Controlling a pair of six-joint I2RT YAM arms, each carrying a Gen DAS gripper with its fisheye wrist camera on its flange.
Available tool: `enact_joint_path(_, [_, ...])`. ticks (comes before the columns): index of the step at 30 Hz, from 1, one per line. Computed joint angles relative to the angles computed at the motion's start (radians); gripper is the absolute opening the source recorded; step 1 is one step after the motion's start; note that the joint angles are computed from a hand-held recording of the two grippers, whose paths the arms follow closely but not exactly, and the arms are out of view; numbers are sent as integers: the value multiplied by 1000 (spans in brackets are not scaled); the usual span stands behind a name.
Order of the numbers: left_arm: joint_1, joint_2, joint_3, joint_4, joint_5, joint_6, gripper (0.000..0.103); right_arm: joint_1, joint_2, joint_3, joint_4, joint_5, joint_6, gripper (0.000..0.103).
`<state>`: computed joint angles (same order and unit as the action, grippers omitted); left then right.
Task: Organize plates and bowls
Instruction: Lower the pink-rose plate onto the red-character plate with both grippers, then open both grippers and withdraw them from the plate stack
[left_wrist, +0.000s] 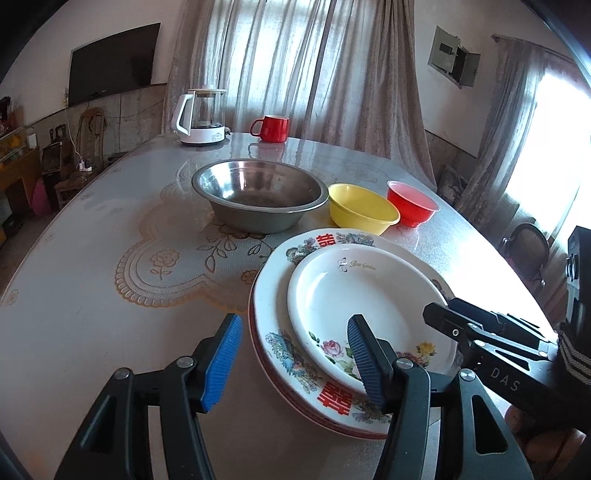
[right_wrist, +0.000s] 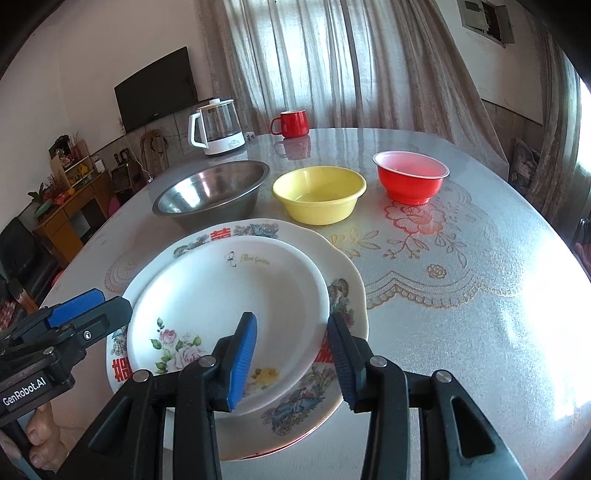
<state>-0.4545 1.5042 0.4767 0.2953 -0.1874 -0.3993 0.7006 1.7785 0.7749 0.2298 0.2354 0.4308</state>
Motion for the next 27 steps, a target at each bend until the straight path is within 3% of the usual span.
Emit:
enact_joint_path(9, [35, 41, 3, -9, 46, -30, 61, 2, 4, 26, -44, 9, -7, 43])
enact_joint_path(20, [188, 25, 3, -33, 153, -62, 68, -47, -27, 12, -17, -102, 25, 43])
enact_joint_path(27, [267, 28, 23, -21, 141, -28, 72, -65, 7, 108, -53, -220, 6, 46])
